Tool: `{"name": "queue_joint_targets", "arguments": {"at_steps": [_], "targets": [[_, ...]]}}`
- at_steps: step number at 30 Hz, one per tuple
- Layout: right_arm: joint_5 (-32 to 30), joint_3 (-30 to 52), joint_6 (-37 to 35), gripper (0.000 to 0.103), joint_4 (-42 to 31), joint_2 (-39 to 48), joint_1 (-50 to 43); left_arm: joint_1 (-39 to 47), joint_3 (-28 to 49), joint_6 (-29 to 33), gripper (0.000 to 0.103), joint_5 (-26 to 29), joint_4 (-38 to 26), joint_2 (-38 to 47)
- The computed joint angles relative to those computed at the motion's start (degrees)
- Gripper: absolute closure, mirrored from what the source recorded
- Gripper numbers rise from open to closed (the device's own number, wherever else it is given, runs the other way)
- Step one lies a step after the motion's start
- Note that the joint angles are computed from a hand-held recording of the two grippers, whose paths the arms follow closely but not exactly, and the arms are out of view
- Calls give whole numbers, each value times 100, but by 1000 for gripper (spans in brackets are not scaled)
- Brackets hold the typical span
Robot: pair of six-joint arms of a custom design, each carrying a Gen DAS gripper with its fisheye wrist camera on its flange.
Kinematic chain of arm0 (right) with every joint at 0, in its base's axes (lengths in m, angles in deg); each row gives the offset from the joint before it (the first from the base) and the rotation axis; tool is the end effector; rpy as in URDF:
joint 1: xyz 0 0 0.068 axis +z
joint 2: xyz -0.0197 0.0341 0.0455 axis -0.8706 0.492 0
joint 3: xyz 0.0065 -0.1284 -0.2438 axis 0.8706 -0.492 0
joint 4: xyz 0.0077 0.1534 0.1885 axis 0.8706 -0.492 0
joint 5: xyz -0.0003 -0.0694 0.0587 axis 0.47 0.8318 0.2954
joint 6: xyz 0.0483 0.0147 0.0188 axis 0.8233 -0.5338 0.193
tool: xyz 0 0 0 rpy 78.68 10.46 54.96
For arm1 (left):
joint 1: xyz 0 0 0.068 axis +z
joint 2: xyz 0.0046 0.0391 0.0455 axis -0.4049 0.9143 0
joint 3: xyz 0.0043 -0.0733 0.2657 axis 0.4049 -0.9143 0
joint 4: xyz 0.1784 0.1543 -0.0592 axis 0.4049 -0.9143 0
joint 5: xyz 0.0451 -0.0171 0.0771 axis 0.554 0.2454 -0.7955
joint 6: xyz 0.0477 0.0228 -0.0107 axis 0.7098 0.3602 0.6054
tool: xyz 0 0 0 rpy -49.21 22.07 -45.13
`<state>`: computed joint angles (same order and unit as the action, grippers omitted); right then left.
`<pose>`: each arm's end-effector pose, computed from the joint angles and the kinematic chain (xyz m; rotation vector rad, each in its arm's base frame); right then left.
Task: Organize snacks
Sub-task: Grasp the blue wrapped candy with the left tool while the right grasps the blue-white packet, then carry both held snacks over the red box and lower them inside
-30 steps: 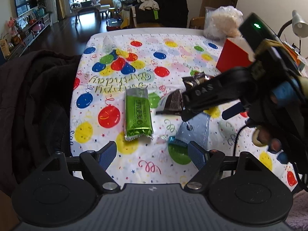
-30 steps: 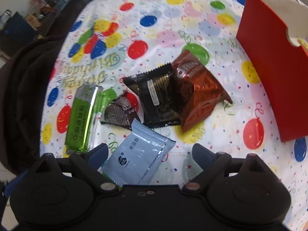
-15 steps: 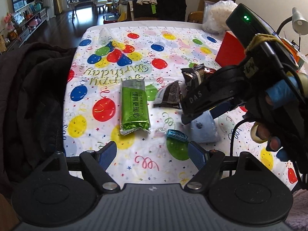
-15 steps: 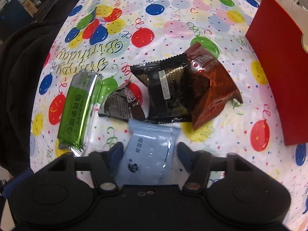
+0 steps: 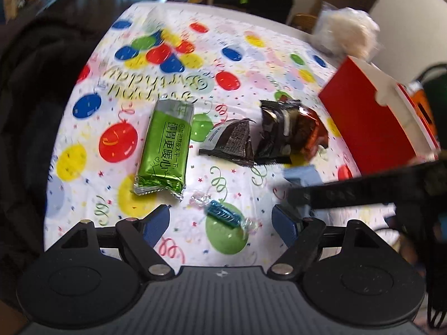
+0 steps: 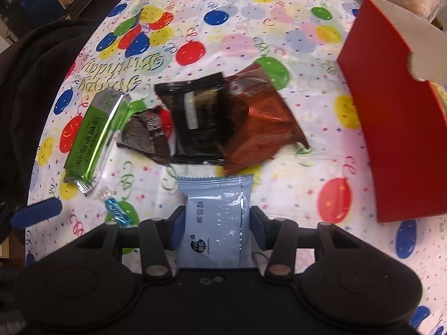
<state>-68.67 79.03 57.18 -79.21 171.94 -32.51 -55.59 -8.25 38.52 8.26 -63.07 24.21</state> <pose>0.2860 0.1454 0.1247 0.0733 2.6765 0.0849 0.2719 -0.1721 0.1023 0.2749 2.6393 -0.4594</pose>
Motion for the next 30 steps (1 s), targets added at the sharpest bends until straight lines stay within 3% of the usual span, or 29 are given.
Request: {"name": "queue_joint_targets", "arguments": {"at_steps": [2,5,8,12,19,26,30], "targets": [[-48,-177,-98,56,112,-149,-90,-66,243,-263,27,-86,-190,166],[-111,-412,-307,56,280,-354,-183,-238,644,-511,43,-287,-561,429],[-221,-633,-625,56,426,-559,-264,-510,945,-618,47,-661,-863,622],[-481,-898,-1126,56,568,-836,-391,-730,1306,-985,63,-1000,-1246,835],[-892,-1307,-2052,56,784,-1298,-650,-928,1571,-1755,70,-1368,-1581,1010],[-1314,-1635,-2911,56,789,-1975,-990,-1027,1614,-2363,89,-1580,-1691,1037],[-1653,-1714,-3280,56,660,-2381,-1324,-1129,1589,-2547,91,-1733,-1642,1024]]}}
